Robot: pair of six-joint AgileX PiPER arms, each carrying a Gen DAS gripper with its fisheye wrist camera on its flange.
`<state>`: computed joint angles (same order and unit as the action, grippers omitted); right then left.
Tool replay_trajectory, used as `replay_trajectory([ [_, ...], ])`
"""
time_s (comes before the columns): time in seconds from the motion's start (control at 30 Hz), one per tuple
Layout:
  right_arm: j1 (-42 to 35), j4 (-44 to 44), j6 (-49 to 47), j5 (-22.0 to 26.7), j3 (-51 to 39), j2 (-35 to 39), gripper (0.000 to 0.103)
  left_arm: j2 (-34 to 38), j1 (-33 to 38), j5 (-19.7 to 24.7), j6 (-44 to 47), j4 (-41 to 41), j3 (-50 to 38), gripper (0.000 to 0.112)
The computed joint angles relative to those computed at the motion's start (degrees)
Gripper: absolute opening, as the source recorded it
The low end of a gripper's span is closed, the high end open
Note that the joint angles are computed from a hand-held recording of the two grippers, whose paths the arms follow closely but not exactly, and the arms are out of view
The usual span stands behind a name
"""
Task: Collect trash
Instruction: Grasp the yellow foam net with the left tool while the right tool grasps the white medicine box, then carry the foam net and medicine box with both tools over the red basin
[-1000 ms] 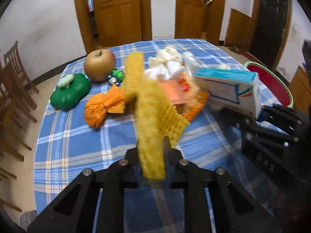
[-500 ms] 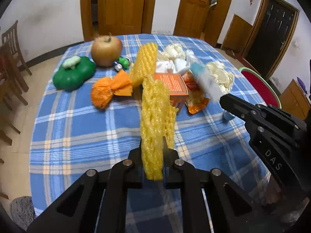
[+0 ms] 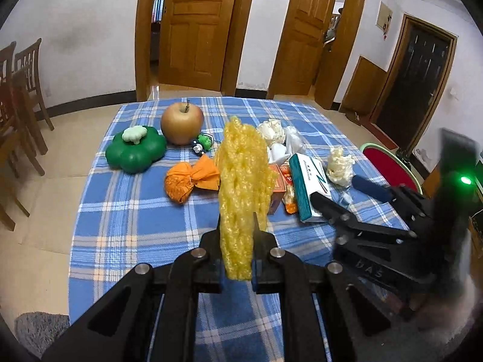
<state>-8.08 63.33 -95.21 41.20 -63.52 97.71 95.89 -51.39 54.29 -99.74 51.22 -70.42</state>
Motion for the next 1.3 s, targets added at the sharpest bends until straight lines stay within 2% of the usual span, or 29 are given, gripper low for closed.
replay_trajectory([
  [0.03, 0.8, -0.1, 1.1, -2.2, -0.6, 0.8, 0.081, 0.2, 0.3, -0.3, -0.1, 0.0, -0.1, 0.011],
  [0.1, 2.4, -4.0, 5.1, -4.1, -2.7, 2.6, 0.081, 0.2, 0.6, -0.6, -0.3, -0.1, 0.1, 0.011],
  [0.17, 4.1, -10.8, 13.2, -5.1, -5.9, 5.4, 0.080, 0.4, 1.0, -0.8, -0.3, 0.1, 0.3, 0.011],
  [0.23, 4.9, -16.4, 20.3, -2.4, -10.1, 9.2, 0.076, 0.4, 1.1, -1.1, -0.4, 0.2, 0.5, 0.011],
  [0.27, 5.0, -18.7, 23.5, 0.0, -12.6, 11.3, 0.067, 0.3, 1.1, -1.2, -0.7, 0.4, 0.6, 0.011],
  [0.3, 5.0, -19.2, 24.4, 1.1, -13.4, 12.2, 0.066, 0.5, 1.0, -1.1, -0.9, 0.6, 0.5, 0.011],
  [0.33, 4.6, -18.3, 23.2, 1.4, -13.3, 12.1, 0.057, 0.6, 0.9, -1.0, -1.1, 0.8, 0.4, 0.011],
  [0.4, 3.5, -16.6, 20.9, 4.2, -13.2, 11.7, 0.056, 0.8, 0.9, -1.1, -1.1, 1.2, 0.0, 0.011],
  [0.5, 0.3, -9.4, 11.3, 4.2, -7.7, 7.3, 0.056, 1.4, 0.6, -1.0, -0.4, 1.3, -1.3, 0.011],
  [0.57, -2.8, -6.3, 7.5, 6.5, -6.0, 5.2, 0.056, 2.3, 0.4, -1.2, 0.9, 1.1, -2.8, 0.011],
  [0.73, -9.2, -4.5, 6.6, 9.8, -6.1, 2.1, 0.056, 7.4, -0.2, -2.6, 6.5, -0.8, -9.7, 0.011],
  [1.03, -26.5, -5.2, 6.1, 8.5, -8.1, 0.1, 0.056, 22.6, -0.9, -9.9, 26.0, -9.0, -34.2, 0.011],
  [1.17, -34.0, -6.3, 6.6, 8.7, -9.6, 0.7, 0.056, 29.0, -2.0, -9.8, 33.9, -14.3, -45.2, 0.011],
  [1.3, -36.1, -6.2, 7.6, 7.9, -10.9, 1.3, 0.056, 32.6, -2.6, -7.7, 39.1, -17.3, -51.8, 0.011],
])
